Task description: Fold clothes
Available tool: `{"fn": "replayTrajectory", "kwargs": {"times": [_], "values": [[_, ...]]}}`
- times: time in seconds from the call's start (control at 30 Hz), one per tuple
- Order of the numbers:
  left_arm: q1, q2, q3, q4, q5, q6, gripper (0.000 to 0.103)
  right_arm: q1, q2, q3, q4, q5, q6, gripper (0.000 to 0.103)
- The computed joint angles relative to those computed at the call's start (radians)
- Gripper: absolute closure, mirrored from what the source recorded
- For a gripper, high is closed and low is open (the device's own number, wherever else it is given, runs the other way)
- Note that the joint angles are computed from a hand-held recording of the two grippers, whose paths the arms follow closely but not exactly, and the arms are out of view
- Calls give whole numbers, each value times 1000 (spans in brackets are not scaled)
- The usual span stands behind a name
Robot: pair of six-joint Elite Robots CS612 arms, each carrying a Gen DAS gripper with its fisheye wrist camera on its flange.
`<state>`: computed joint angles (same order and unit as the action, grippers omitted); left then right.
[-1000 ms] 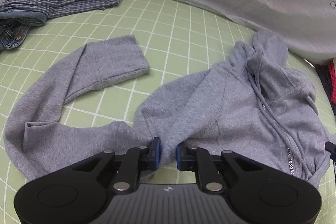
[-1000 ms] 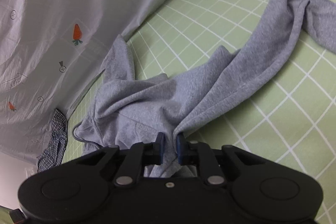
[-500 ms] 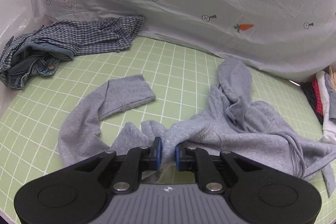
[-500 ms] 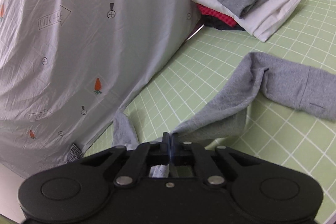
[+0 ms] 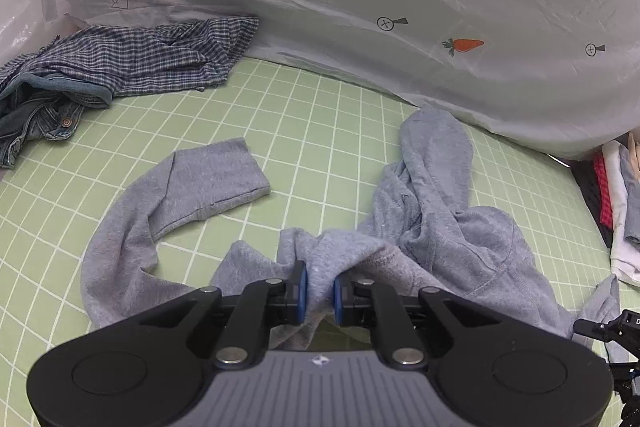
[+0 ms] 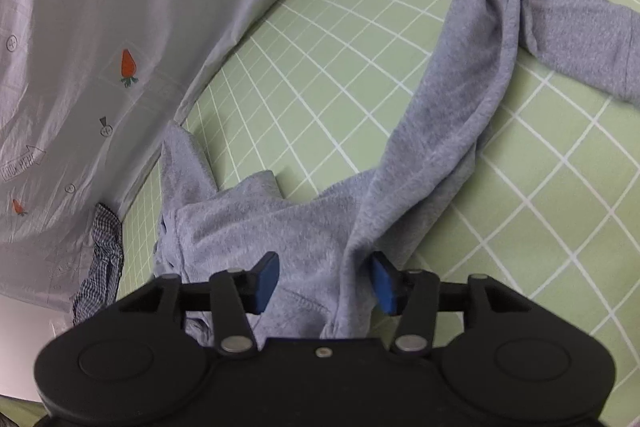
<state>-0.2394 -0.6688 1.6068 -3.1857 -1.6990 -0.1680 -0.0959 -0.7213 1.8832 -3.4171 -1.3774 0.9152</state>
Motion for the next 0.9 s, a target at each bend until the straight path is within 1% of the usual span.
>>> {"fn": "replayTrajectory", "kwargs": {"times": [0.03, 0.07, 0.1, 0.13, 0.17, 0.2, 0.23, 0.27, 0.33, 0.4, 0.47, 0.57, 0.6, 0.7, 0.77, 0.83, 0.87, 0.9], "values": [[0, 0, 3, 1, 3, 6, 88, 3, 1, 1, 9, 5, 2, 29], [1, 0, 7, 1, 7, 7, 88, 5, 4, 2, 11, 17, 6, 27], [2, -1, 13, 0, 9, 1, 88, 6, 7, 5, 10, 35, 9, 27], [3, -3, 21, -2, 9, -8, 88, 6, 13, 6, 4, 59, 14, 31], [5, -6, 29, -4, 7, -16, 88, 4, 22, 8, -23, 89, 24, 39], [8, -9, 38, -6, 6, -24, 88, 1, 32, 11, -63, 119, 37, 69], [10, -14, 47, -7, 7, -24, 89, 2, 37, 16, -95, 132, 39, 91], [12, -20, 57, -7, 9, -14, 89, 4, 37, 22, -119, 131, 32, 90], [18, -32, 73, -23, 6, -12, 89, 11, 22, 45, -167, 102, -15, 94], [29, -44, 84, -37, -22, -45, 89, 13, -2, 73, -217, 66, -46, 95], [34, -55, 85, -55, -40, -57, 89, 8, -27, 95, -263, 31, -46, 95], [28, -59, 65, -109, -51, -44, 89, -12, -46, 94, -334, 29, -22, 96], [26, -55, 50, -128, -57, -39, 89, -17, -49, 83, -347, 27, -35, 96], [19, -16, -42, -166, -75, -19, 89, -28, -52, 24, -362, 25, -123, 96], [13, 21, -122, -183, -85, -7, 89, -38, -41, -30, -366, 24, -171, 96], [2, 81, -237, -177, -79, -3, 89, -47, -17, -101, -353, 13, -207, 96], [-8, 115, -303, -168, -70, -14, 89, -50, 0, -143, -336, -1, -225, 96], [-16, 151, -371, -147, -54, -24, 86, -53, 18, -190, -302, -20, -246, 95]]}}
